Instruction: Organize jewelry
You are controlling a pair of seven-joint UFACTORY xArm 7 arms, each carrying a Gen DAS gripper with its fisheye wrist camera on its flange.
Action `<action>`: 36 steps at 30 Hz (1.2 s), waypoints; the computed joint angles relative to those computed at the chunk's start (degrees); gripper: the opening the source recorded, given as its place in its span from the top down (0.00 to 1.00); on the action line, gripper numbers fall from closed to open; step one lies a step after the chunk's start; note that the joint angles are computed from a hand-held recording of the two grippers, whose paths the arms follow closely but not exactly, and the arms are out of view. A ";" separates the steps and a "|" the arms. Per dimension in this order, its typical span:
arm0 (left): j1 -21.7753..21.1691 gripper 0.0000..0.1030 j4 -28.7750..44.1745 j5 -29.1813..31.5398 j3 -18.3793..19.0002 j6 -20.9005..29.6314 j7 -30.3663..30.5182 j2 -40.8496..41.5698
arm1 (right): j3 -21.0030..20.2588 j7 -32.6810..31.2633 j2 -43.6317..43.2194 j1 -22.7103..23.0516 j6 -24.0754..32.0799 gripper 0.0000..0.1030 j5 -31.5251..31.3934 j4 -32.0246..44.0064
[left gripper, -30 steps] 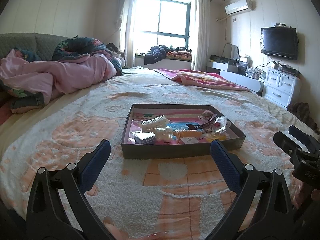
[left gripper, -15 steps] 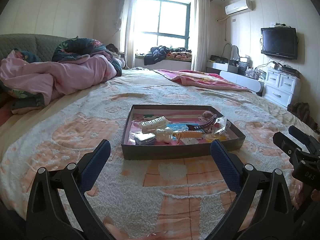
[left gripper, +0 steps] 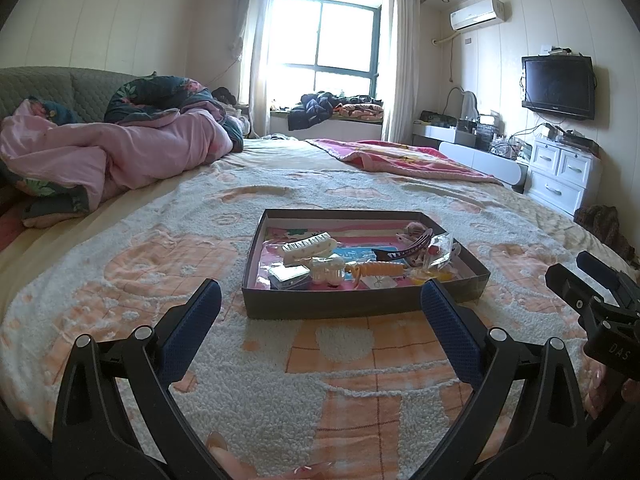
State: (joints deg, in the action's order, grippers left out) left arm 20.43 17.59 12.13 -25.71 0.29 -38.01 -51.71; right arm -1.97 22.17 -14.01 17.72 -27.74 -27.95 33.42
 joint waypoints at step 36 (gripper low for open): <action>1.86 0.11 1.30 1.82 -1.49 3.45 -2.06 0.27 | 2.26 -4.65 0.13 -0.81 1.24 0.06 4.93 -0.19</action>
State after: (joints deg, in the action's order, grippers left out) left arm 22.29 18.89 13.95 -27.19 3.74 -40.07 -51.44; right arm 0.29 17.51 -13.88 16.91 -26.50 -23.02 33.23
